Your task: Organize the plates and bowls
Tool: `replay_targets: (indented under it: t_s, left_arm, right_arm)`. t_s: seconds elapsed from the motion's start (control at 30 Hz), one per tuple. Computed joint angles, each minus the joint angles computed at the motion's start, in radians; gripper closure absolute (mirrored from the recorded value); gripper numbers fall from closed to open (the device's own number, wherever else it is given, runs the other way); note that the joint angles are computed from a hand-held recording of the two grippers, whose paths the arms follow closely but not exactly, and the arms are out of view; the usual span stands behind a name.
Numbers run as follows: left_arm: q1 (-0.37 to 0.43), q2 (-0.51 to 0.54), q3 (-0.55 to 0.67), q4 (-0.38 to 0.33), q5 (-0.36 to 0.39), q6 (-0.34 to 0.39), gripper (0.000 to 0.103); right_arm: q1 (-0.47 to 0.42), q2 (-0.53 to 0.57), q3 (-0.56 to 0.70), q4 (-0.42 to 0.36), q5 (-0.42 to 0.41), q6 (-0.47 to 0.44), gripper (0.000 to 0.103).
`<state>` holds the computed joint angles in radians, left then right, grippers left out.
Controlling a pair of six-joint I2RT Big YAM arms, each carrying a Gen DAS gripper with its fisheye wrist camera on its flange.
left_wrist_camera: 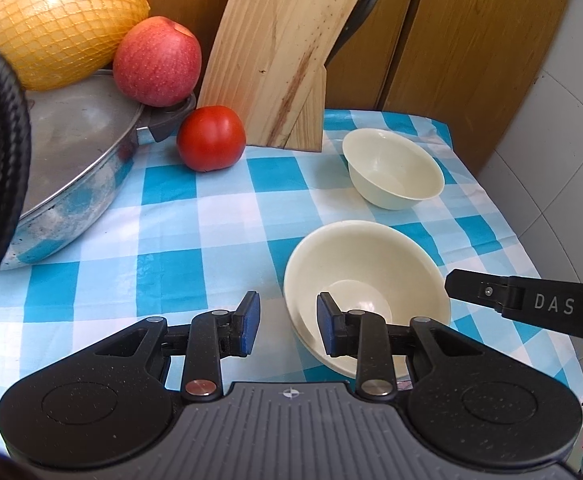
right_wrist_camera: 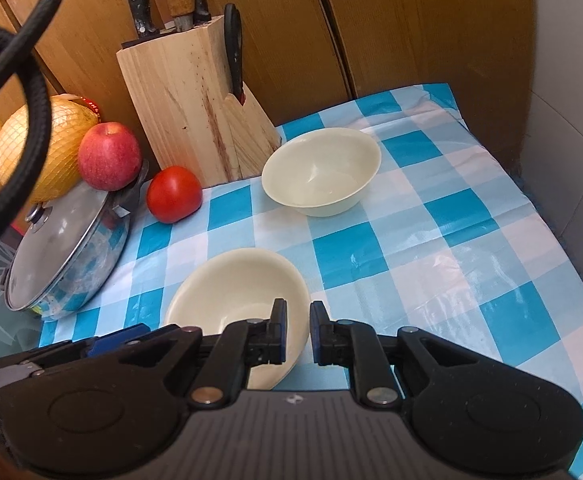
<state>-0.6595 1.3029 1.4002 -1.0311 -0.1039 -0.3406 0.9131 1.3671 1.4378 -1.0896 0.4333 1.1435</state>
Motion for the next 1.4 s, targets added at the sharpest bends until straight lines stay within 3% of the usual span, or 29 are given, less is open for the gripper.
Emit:
replay_targets:
  t_s: [1.4]
  left_arm:
    - [0.001,0.02,0.027,0.027,-0.028,0.053,0.063]
  right_arm:
    - [-0.072,-0.025,-0.033,0.046,-0.022,-0.008,0.088]
